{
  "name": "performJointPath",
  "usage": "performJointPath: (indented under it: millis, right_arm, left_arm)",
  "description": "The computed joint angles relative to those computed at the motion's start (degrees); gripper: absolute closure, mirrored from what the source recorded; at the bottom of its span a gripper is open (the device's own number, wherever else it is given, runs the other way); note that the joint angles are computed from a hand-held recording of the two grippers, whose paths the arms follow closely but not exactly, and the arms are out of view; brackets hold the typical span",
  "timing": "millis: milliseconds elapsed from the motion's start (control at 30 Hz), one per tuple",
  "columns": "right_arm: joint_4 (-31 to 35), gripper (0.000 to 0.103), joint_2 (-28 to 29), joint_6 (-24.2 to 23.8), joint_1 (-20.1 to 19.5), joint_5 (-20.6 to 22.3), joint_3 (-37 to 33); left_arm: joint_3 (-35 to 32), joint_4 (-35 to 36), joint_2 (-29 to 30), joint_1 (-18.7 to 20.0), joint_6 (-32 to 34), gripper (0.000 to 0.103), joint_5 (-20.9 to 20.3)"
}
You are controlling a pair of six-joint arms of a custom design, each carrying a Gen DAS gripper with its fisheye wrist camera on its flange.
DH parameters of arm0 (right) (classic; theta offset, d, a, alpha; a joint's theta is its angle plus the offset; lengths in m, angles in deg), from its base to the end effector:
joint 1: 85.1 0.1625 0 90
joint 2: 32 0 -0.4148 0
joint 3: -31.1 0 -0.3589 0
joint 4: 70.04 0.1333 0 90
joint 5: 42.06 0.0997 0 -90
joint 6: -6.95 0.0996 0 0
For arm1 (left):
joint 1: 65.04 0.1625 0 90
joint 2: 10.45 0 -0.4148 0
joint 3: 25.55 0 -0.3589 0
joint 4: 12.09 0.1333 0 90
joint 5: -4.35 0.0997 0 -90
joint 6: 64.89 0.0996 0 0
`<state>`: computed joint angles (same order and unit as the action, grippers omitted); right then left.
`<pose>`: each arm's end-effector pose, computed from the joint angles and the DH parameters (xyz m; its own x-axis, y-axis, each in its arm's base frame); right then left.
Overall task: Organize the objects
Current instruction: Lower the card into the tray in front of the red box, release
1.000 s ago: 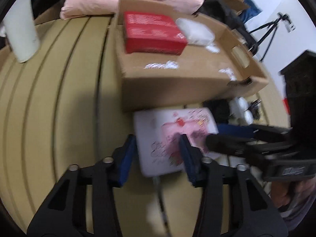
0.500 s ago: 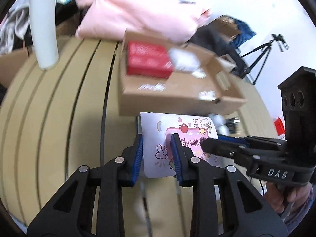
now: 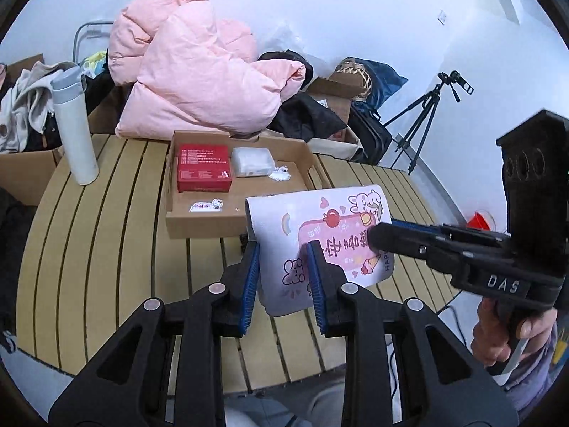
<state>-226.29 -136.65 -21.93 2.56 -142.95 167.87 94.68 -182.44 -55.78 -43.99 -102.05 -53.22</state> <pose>0.1007 -0.3409 0.3480 -0.8717 -0.2716 0.4079 -0.4422 0.7947 -0.4158 -0.3924 -0.3511 0.0368 -0.8407 0.3972 -0.3681 0.5286 0.7497 -0.3982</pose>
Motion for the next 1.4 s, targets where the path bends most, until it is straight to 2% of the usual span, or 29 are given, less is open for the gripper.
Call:
performJointPath:
  millis: [133, 333, 467, 600, 667, 800, 833, 867, 900, 967, 1000, 1033, 1100, 1167, 1200, 1233, 1300, 1400]
  right_arm:
    - [-1.2, 0.084, 5.6, 0.8, 0.4, -0.9, -4.1]
    - [-1.0, 0.084, 20.5, 3.1, -2.2, -0.9, -15.2]
    - [-1.2, 0.084, 28.9, 3.7, -4.8, -0.8, -20.5]
    - [-1.3, 0.084, 36.5, 3.6, -6.5, -2.2, -24.5]
    - [-0.7, 0.084, 39.2, 4.5, -7.3, -2.6, -26.2]
    - [-1.0, 0.084, 42.6, 5.0, -7.9, -4.3, -27.7]
    - [-0.7, 0.084, 42.7, 5.0, -8.2, -3.7, -27.9]
    - [-0.8, 0.084, 42.9, 5.5, -7.9, -5.0, -28.1]
    - [-0.7, 0.083, 42.8, 5.6, -7.5, -5.9, -28.2]
    - [-1.7, 0.083, 41.2, 4.1, -7.4, -5.1, -27.3]
    - [-3.0, 0.082, 40.3, 3.4, -7.1, -5.2, -26.7]
    - [-4.0, 0.081, 38.9, 2.6, -6.8, -5.5, -25.7]
    - [-4.5, 0.080, 35.1, 0.7, -6.1, -5.8, -23.9]
    - [-5.3, 0.073, 30.2, -1.6, -5.1, -6.7, -21.8]
    - [-6.1, 0.060, 27.5, -2.6, -4.6, -7.4, -20.5]
    - [-6.4, 0.041, 24.5, -3.6, -4.1, -8.0, -19.2]
    - [-4.7, 0.015, 17.9, -4.9, -3.4, -8.0, -17.2]
    - [-1.3, 0.015, 8.0, -6.0, -2.0, -9.0, -14.6]
  left_arm:
    - [-6.7, 3.0, 2.8, 4.9, 4.0, 0.080, 0.2]
    - [-17.6, 8.3, 9.3, 12.7, 9.4, 0.080, 0.8]
    - [-22.0, 10.6, 13.4, 17.3, 11.1, 0.080, 0.6]
    - [-25.3, 13.6, 17.2, 20.5, 12.4, 0.079, 2.9]
    - [-26.4, 14.8, 18.1, 22.3, 12.2, 0.076, 1.7]
    - [-26.1, 12.9, 17.8, 24.9, 12.1, 0.075, -2.1]
    - [-25.6, 12.2, 17.4, 24.9, 11.9, 0.075, -2.3]
    - [-25.1, 11.5, 16.9, 24.5, 11.5, 0.071, -1.4]
    - [-24.4, 10.6, 16.4, 23.8, 11.4, 0.060, -0.1]
    - [-22.9, 8.7, 14.8, 22.3, 11.5, 0.047, 1.8]
    - [-22.2, 8.3, 13.7, 21.5, 11.4, 0.044, 2.5]
    - [-21.0, 8.3, 11.9, 20.4, 11.0, 0.042, 3.0]
    - [-20.0, 10.2, 9.2, 18.8, 9.5, 0.021, 3.9]
    - [-17.1, 10.0, 5.2, 15.9, 7.9, 0.014, 6.2]
    - [-15.8, 10.0, 3.5, 14.3, 7.3, 0.011, 8.1]
    - [-14.7, 10.8, 2.0, 12.9, 6.7, 0.009, 9.5]
    - [-12.6, 14.1, -1.4, 9.7, 4.2, 0.002, 12.0]
    - [-10.0, 23.7, -7.0, 3.8, -2.7, 0.000, 15.5]
